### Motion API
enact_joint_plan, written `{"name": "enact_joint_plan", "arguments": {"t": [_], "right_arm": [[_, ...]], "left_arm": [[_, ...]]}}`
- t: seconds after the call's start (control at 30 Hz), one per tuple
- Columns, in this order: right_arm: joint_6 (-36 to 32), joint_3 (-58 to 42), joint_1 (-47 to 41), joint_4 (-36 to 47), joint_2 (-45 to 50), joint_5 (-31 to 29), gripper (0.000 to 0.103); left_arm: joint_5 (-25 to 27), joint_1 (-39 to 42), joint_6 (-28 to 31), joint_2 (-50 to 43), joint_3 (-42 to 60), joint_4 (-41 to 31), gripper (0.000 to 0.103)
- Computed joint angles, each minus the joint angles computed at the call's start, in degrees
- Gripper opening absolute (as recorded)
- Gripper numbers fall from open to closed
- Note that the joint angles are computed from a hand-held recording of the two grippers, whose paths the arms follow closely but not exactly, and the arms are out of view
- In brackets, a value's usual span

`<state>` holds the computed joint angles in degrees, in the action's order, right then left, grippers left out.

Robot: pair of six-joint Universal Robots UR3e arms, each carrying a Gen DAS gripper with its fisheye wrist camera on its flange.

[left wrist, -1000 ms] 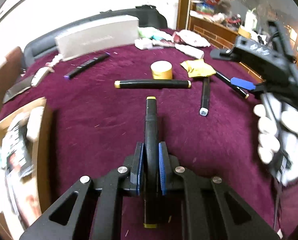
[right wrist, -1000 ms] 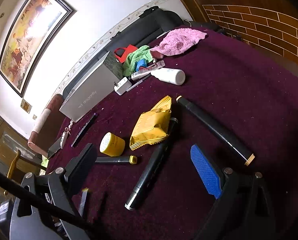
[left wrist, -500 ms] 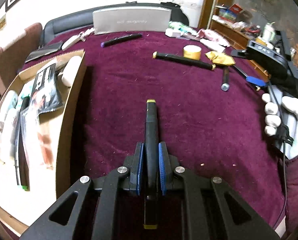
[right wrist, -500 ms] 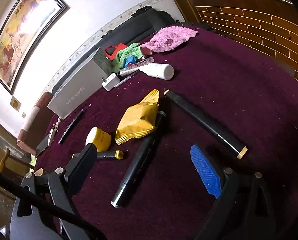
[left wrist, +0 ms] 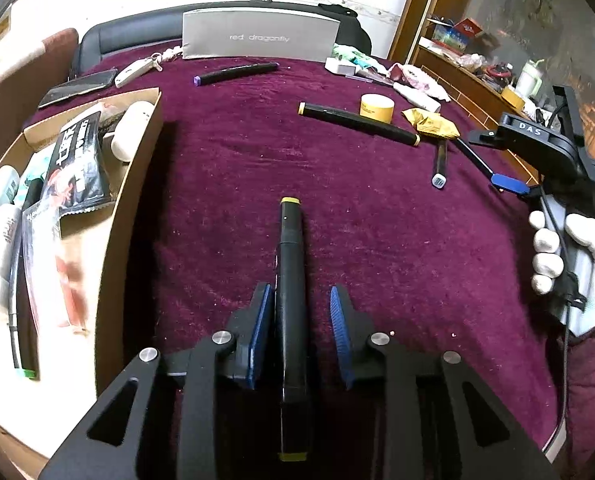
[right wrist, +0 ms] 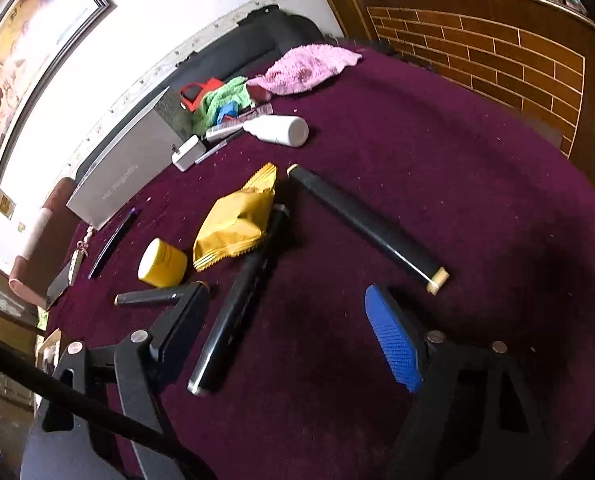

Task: Organize objects
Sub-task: 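Grasp a long black marker with the right gripper and lift it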

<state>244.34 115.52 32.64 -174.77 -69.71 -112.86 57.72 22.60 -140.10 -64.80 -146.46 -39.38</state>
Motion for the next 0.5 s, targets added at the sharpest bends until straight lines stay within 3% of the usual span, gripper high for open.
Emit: {"name": "enact_joint_plan", "arguments": {"t": [0.27, 0.37, 0.43, 0.5], "right_arm": [[-4.99, -15.23, -1.43, 17.69, 3.08, 5.51, 0.081], [-4.51, -25.78, 0.13, 29.77, 8.15, 2.84, 0.080], [-3.43, -30.97, 0.43, 35.63, 11.23, 3.02, 0.062], [-1.79, -33.18, 0.66, 37.75, 12.71, 2.61, 0.054]], "left_arm": [[-4.43, 4.11, 3.30, 0.53, 1.02, -6.99, 0.027], [-6.07, 5.56, 4.42, 0.55, 1.62, -9.96, 0.027], [-6.89, 6.35, 5.01, 0.68, 1.82, -11.51, 0.027], [-7.31, 6.81, 5.40, 0.57, 1.98, -12.24, 0.027]]}}
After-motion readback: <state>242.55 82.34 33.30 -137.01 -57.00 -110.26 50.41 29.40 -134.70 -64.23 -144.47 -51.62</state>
